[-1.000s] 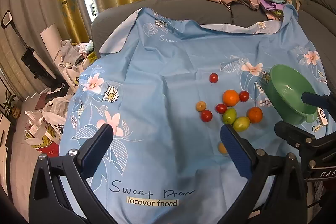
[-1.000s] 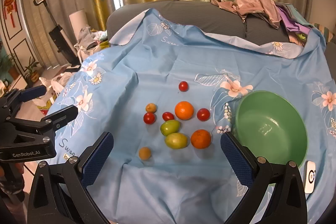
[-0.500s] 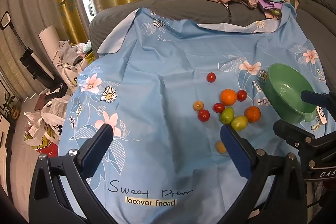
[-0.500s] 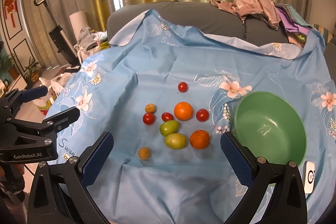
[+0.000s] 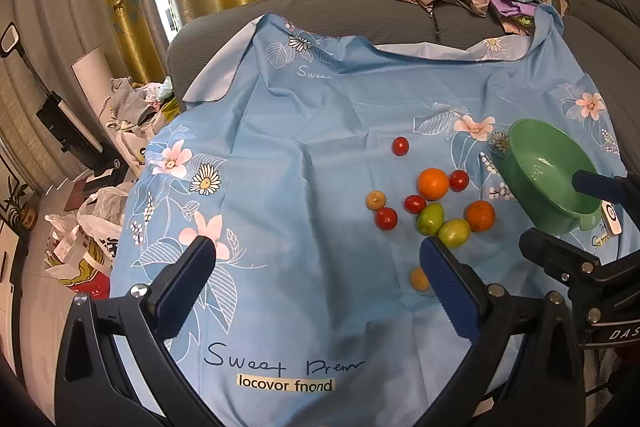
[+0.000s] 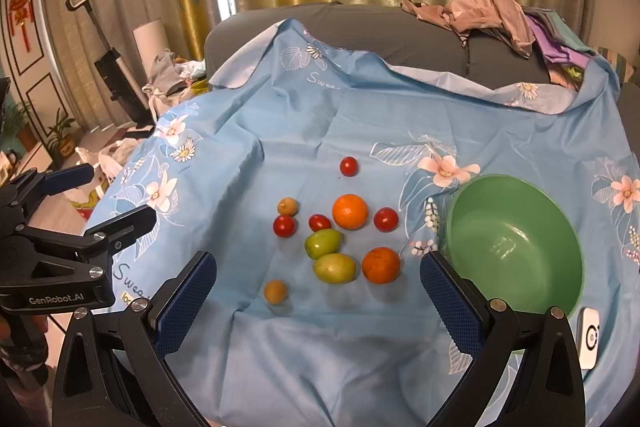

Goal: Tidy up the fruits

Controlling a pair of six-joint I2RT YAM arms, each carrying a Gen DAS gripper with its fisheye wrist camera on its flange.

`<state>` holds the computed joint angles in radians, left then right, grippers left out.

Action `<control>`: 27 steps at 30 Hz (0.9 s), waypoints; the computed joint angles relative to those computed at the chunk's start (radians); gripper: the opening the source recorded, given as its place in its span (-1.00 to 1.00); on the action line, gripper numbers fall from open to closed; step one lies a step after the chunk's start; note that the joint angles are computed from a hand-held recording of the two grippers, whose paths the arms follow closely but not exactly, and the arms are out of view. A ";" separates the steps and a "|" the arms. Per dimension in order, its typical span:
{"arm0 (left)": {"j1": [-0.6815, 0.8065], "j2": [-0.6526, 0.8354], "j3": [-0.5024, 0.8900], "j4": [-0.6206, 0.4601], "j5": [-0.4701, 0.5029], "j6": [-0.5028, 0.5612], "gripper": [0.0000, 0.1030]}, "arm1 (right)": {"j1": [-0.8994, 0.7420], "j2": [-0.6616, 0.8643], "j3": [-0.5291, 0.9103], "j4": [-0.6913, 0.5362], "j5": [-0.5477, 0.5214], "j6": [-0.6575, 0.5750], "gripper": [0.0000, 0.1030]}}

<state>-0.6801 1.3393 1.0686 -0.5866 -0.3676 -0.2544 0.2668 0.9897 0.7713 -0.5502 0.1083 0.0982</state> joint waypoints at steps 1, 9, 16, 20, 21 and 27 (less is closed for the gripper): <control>0.002 0.000 0.000 0.000 0.002 0.002 0.99 | 0.001 -0.001 -0.001 0.001 0.000 0.001 0.99; 0.001 0.000 0.000 0.000 0.004 0.002 0.99 | 0.006 -0.002 -0.004 0.002 0.004 0.003 0.99; 0.009 0.015 -0.002 0.002 0.021 0.000 0.99 | -0.010 -0.001 -0.001 -0.005 -0.009 -0.004 0.99; 0.042 0.010 -0.028 0.022 0.069 0.013 0.99 | -0.032 -0.007 -0.011 -0.006 -0.034 -0.008 0.99; 0.048 0.007 -0.038 0.030 0.080 0.017 0.99 | -0.045 -0.012 -0.022 -0.001 -0.051 -0.011 0.99; 0.107 0.024 -0.137 0.091 0.209 0.039 0.99 | -0.201 -0.031 -0.126 0.047 -0.252 -0.059 0.99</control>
